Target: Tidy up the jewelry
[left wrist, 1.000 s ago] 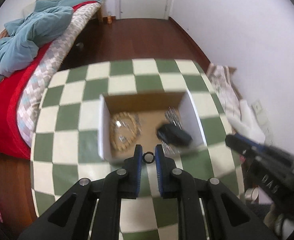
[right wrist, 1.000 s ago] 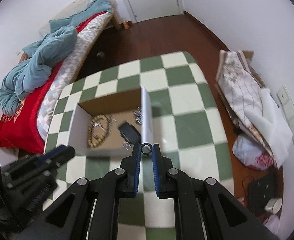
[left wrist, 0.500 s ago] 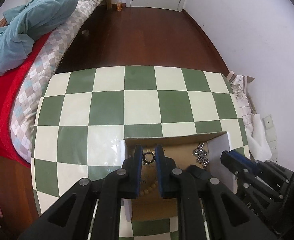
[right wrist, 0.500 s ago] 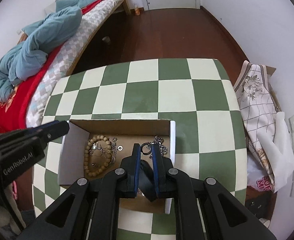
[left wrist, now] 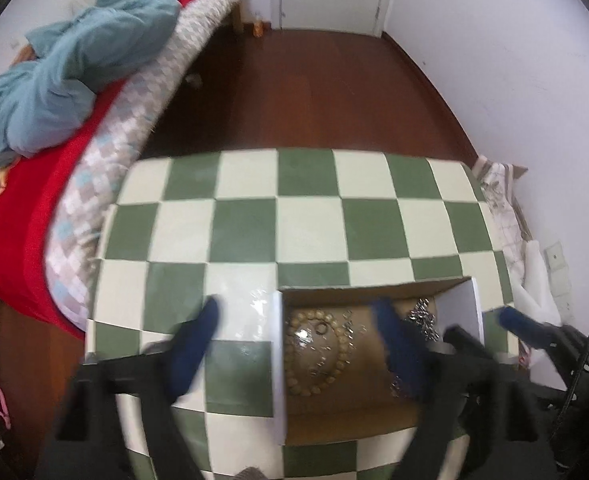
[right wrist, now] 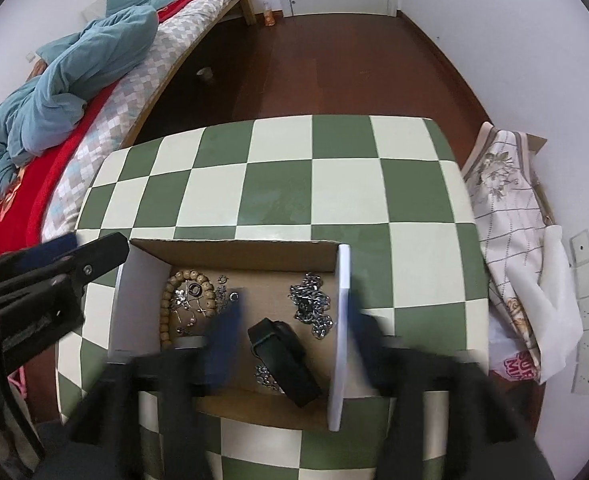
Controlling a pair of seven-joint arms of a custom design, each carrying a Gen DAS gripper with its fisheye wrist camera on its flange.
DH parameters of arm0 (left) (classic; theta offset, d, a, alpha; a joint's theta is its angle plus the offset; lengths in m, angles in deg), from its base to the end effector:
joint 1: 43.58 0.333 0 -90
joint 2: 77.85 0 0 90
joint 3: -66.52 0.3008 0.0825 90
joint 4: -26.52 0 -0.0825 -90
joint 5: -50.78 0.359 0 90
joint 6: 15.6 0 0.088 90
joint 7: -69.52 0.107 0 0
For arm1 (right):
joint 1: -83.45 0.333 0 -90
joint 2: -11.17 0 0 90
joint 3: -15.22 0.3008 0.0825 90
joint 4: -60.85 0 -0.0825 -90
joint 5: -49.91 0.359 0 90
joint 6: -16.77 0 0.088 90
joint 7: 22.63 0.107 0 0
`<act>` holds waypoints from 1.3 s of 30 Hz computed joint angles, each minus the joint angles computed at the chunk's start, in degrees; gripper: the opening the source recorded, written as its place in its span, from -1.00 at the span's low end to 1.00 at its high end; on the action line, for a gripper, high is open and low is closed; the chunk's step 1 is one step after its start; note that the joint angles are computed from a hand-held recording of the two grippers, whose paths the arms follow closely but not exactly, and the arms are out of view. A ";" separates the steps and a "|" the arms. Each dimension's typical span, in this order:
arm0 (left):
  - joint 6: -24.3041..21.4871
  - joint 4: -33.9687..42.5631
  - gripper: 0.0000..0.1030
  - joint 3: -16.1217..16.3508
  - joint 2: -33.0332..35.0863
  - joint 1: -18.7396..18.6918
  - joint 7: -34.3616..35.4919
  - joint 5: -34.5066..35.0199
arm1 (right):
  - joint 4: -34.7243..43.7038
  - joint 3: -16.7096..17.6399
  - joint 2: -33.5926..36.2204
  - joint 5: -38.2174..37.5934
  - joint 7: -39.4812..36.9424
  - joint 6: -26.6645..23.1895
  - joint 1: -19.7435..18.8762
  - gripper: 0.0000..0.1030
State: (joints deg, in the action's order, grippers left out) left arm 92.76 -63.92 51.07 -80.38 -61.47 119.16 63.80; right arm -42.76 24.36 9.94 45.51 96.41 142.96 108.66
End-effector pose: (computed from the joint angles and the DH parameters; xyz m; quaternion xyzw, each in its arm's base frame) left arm 0.4625 -0.2889 0.6644 -0.7207 0.6602 -0.1570 0.1417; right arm 0.4701 0.3191 0.5767 -0.7335 0.6467 -0.0831 0.1920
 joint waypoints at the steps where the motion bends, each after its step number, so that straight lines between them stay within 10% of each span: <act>1: -0.25 -0.01 0.77 -0.07 -0.38 -0.02 -0.41 0.99 | 0.07 0.05 -0.26 -0.57 0.34 -0.37 0.04 0.48; 10: -4.31 -0.79 1.00 -1.11 -3.09 -0.71 -3.50 7.42 | 0.81 0.89 -2.24 -4.48 3.68 -5.58 0.30 1.00; 39: -12.03 -2.13 1.00 -9.28 -22.98 -2.41 -8.24 9.14 | -7.41 11.28 -31.24 -6.59 9.05 -15.72 -4.43 1.00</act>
